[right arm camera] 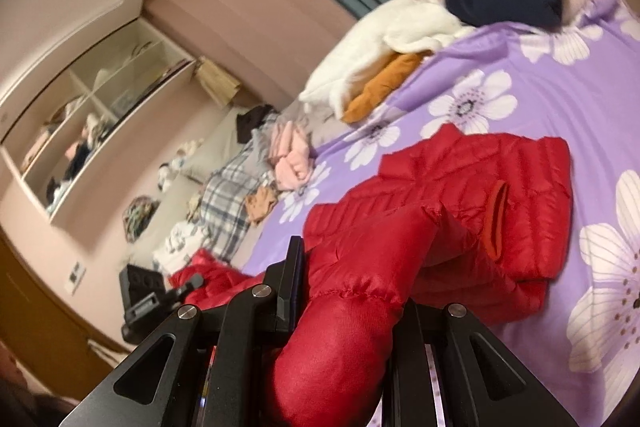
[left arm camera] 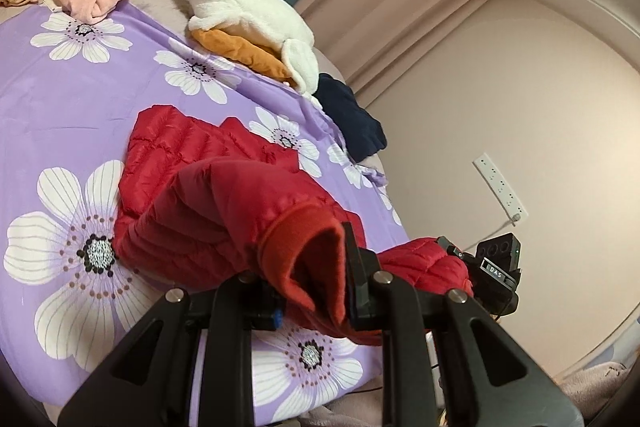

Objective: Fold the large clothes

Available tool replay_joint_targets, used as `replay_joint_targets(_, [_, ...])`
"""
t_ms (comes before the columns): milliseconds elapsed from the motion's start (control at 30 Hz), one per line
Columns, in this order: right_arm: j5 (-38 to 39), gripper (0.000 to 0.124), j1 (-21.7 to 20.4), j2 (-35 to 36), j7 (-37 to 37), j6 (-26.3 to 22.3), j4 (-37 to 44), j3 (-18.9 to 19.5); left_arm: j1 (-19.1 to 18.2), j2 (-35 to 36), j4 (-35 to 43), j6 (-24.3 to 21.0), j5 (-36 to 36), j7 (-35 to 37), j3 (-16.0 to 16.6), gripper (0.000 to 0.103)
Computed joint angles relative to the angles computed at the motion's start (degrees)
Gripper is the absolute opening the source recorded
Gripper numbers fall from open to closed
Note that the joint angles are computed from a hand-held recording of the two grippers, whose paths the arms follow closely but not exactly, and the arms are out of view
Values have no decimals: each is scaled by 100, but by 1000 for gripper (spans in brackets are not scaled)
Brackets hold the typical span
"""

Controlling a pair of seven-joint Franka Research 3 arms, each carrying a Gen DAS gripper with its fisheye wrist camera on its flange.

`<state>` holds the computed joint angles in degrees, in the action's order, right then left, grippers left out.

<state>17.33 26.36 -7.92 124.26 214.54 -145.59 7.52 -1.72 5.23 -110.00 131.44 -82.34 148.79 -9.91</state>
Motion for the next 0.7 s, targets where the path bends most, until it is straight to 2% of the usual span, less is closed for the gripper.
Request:
replay_joint_targets(267, [428, 19, -123, 156, -284, -194, 248, 15, -22, 665, 852, 304, 533, -424, -195, 20])
replay_joint_targets(700, [225, 19, -552, 632, -195, -609, 887, -236, -34, 2365, 3084, 747, 2394, -1983, -751, 22])
